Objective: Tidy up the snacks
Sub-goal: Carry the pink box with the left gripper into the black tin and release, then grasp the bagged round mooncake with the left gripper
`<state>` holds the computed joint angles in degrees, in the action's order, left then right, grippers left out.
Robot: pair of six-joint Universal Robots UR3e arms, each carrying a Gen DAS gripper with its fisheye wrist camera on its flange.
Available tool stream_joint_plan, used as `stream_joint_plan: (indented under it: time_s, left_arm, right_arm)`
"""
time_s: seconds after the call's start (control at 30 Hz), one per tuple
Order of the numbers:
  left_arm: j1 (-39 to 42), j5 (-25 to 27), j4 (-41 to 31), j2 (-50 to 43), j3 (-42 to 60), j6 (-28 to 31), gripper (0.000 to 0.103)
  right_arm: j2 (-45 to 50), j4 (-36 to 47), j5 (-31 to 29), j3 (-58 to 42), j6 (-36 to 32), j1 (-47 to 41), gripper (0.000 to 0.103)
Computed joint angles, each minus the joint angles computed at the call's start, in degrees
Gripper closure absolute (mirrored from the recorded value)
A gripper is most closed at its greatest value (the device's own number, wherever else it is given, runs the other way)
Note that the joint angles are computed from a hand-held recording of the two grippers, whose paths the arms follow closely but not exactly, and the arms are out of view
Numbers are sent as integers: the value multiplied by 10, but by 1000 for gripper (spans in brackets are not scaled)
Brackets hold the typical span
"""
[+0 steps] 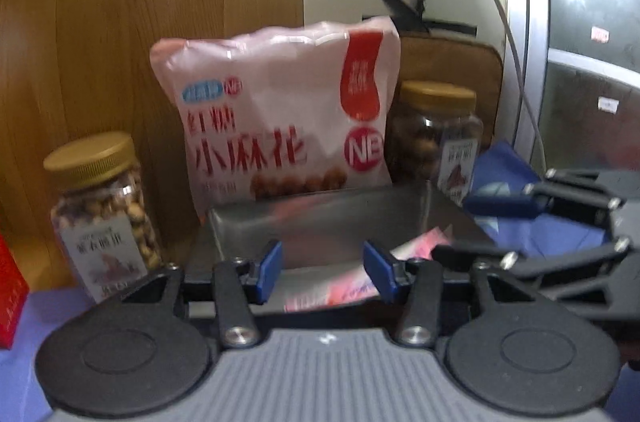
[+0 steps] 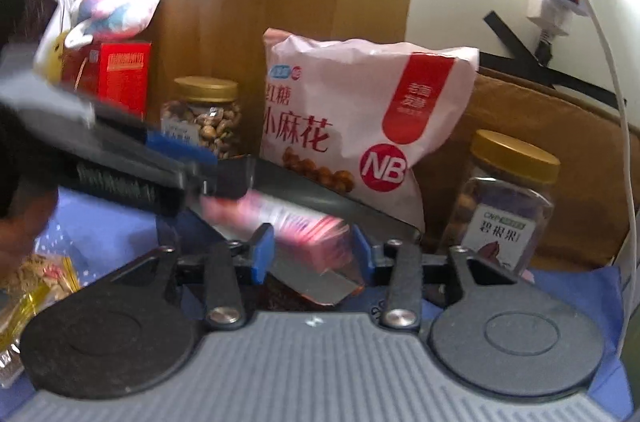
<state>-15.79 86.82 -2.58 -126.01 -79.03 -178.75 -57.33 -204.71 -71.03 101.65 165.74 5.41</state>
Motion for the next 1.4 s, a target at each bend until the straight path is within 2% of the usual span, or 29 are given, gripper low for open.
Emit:
stream_joint_plan:
  time_s: [0.1, 0.2, 0.37, 0.47, 0.53, 0.63, 0.73, 0.77, 0.83, 0.87, 0.97, 1.0, 1.03, 1.13, 1.23, 1.33, 1.37, 1.4]
  left_arm:
    - [7, -13, 30, 42, -65, -5, 51]
    - [29, -39, 68, 121, -168, -19, 47]
    - [101, -100, 124, 299, -394, -51, 46]
    - [172, -157, 102, 418, -518, -62, 46]
    - [229, -211, 54, 497, -580, -63, 46]
    - [315, -310, -46, 621, -654, -47, 46]
    - [348, -369, -112, 708, -699, -21, 46]
    - [343, -376, -114, 716, -708, -19, 45]
    - [318, -379, -97, 703, -717, -18, 37]
    - [297, -369, -71, 681, -719, -25, 31]
    - [233, -326, 1, 600, -713, -46, 28]
    - [218, -315, 16, 578, -710, -54, 20]
    - [207, -309, 33, 557, -709, -64, 17]
    - [175, -300, 66, 488, -685, -84, 16]
    - [146, -288, 77, 431, -655, -93, 22]
    - [129, -283, 103, 391, -640, -103, 36]
    - [127, -289, 98, 385, -633, -102, 50]
    - [133, -304, 94, 381, -631, -107, 50]
  right_arm:
    - [-36, -44, 34, 69, 42, -22, 53]
    - [-96, -51, 111, 166, 91, -60, 54]
    - [-178, -74, 235, 325, 125, -99, 54]
    - [-186, -81, 270, 356, 154, -83, 54]
    - [-174, -70, 268, 344, 175, -56, 54]
    - [-149, -35, 221, 303, 196, -1, 55]
    - [-132, -13, 181, 282, 207, 32, 69]
    - [-132, -20, 185, 290, 216, 29, 71]
    - [-142, -27, 193, 314, 235, 21, 73]
    - [-146, -38, 195, 331, 245, 16, 74]
    - [-172, -77, 201, 398, 267, -4, 77]
    - [-179, -99, 205, 428, 277, -15, 77]
    - [-183, -119, 208, 452, 283, -25, 78]
    - [-149, -228, 227, 513, 312, -50, 79]
    - [-113, -305, 234, 533, 329, -58, 80]
    - [-107, -309, 223, 523, 333, -47, 80]
    - [-107, -310, 222, 522, 331, -46, 80]
    - [-104, -320, 228, 531, 326, -53, 80]
